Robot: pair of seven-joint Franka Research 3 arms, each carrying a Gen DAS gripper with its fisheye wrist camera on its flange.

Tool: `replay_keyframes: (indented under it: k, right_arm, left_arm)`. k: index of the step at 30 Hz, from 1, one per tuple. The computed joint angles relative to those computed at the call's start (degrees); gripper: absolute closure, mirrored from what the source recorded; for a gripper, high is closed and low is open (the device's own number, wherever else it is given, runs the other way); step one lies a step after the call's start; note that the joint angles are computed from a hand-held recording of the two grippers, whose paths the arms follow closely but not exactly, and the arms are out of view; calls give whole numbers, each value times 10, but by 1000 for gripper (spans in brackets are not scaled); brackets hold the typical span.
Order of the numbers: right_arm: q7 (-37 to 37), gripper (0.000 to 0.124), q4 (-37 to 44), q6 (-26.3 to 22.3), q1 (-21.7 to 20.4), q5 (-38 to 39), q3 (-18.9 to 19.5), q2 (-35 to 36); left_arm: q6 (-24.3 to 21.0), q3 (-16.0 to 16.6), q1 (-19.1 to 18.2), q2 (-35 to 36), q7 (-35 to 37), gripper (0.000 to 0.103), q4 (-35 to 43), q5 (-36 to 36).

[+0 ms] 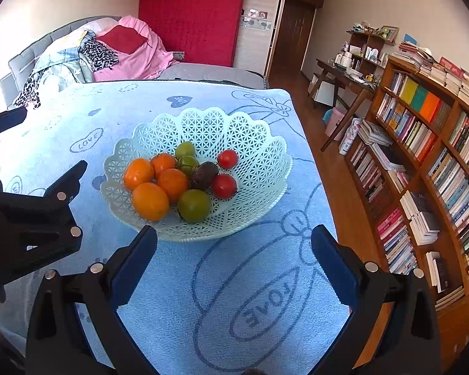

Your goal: Organize fruits

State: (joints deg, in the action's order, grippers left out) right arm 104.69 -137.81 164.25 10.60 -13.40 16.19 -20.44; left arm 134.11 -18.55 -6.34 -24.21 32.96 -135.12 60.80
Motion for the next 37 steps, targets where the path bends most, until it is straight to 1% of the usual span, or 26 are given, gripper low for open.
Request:
replay_keyframes:
  k: [4,29,31,34,37]
  right_arm:
    - [11,24,-1,0,-8,-12,7,3]
    - [14,24,-1,1,-2,-19,2,7]
    - [14,24,-1,0,-2,-19,2,7]
    - [14,24,-2,1,-2,-20,2,8]
    - [12,24,-3,3,1,-19,1,10]
  left_arm:
    - [-2,0,0,1,0,5,1,0]
    - [-9,0,-2,1,0,5,-1,6]
    - [-14,-1,-2,2,1,5,0,4]
    - [-33,-6,0,9,-5,5,6,10]
    - [-39,-1,-3,11,-7,5,7,5]
